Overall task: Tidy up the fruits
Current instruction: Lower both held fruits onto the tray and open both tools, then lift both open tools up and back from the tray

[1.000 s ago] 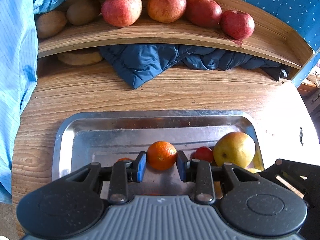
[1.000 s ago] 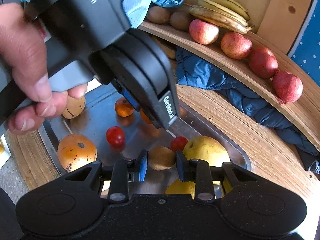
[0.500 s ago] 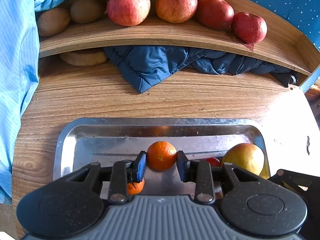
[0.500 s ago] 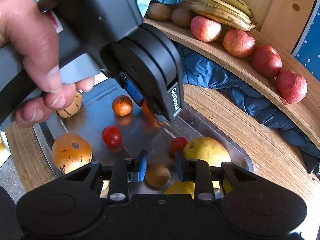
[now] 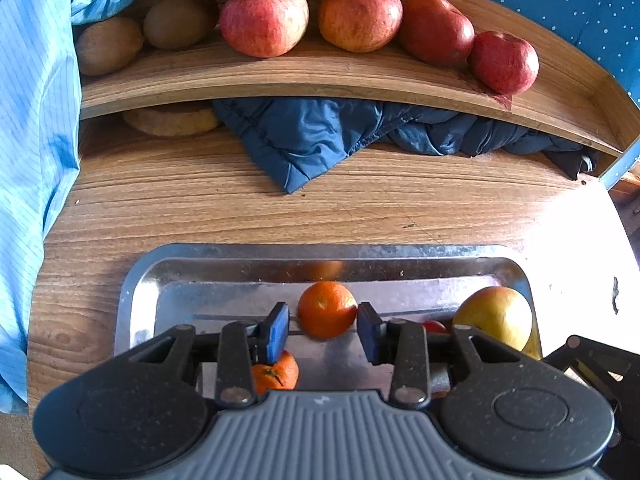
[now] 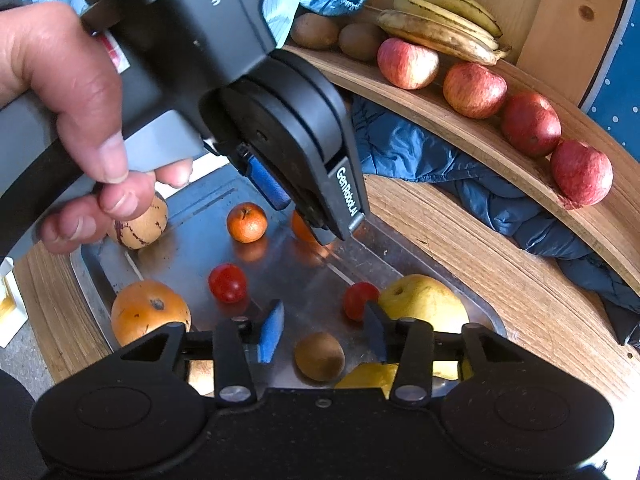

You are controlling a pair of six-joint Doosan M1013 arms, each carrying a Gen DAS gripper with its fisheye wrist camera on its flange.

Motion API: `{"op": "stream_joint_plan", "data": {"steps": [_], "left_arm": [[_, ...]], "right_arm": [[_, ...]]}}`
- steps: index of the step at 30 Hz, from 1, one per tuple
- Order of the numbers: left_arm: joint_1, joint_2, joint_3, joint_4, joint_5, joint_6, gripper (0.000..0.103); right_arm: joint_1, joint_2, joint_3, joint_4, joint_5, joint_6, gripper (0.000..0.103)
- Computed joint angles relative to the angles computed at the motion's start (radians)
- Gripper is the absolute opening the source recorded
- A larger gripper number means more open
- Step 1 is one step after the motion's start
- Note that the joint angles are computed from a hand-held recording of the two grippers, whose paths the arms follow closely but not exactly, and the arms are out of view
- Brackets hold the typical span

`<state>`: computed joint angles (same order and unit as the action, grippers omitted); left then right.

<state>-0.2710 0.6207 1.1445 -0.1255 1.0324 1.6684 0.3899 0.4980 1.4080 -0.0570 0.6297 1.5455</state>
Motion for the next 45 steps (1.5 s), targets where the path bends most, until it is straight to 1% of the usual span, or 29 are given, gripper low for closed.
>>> {"op": "stream_joint_plan", "data": {"steps": [1, 11, 14, 18, 21, 22, 24, 26, 27, 33, 38, 45], "left_arm": [[0.000, -0.001, 0.001, 0.000, -0.002, 0.000, 0.045], [0.005, -0.012, 0.002, -0.004, -0.015, -0.011, 0.059], [0.007, -0.016, 0.004, -0.005, -0.021, -0.015, 0.063], [0.010, -0.023, 0.007, -0.006, -0.027, -0.023, 0.070], [0.011, -0.032, 0.016, -0.002, -0.041, -0.029, 0.076], [0.012, -0.035, 0.019, 0.001, -0.046, -0.031, 0.079], [0.012, -0.042, 0.026, 0.012, -0.055, -0.038, 0.082], [0.013, -0.047, 0.032, 0.025, -0.061, -0.046, 0.085], [0.013, -0.048, 0.034, 0.031, -0.063, -0.050, 0.086], [0.020, -0.059, 0.050, 0.063, -0.075, -0.081, 0.090], [0.021, -0.075, 0.079, 0.094, -0.110, -0.107, 0.095], [0.023, -0.092, 0.110, 0.120, -0.142, -0.127, 0.099]], "right_arm": [[0.001, -0.002, 0.002, 0.001, -0.004, 0.003, 0.055], [0.004, -0.002, 0.001, -0.017, -0.009, 0.038, 0.059], [0.005, -0.005, 0.004, -0.028, -0.019, 0.058, 0.061], [0.007, -0.011, 0.010, -0.046, -0.032, 0.087, 0.066], [0.009, -0.014, 0.014, -0.063, -0.041, 0.114, 0.071], [0.010, -0.015, 0.015, -0.068, -0.042, 0.123, 0.072], [0.011, -0.015, 0.016, -0.083, -0.044, 0.148, 0.073], [0.014, -0.017, 0.019, -0.101, -0.047, 0.177, 0.078], [0.014, -0.018, 0.020, -0.109, -0.050, 0.191, 0.079], [0.015, -0.021, 0.022, -0.161, -0.049, 0.277, 0.082], [0.016, -0.023, 0.023, -0.192, -0.044, 0.336, 0.086], [0.017, -0.025, 0.022, -0.215, -0.042, 0.399, 0.096]]}}
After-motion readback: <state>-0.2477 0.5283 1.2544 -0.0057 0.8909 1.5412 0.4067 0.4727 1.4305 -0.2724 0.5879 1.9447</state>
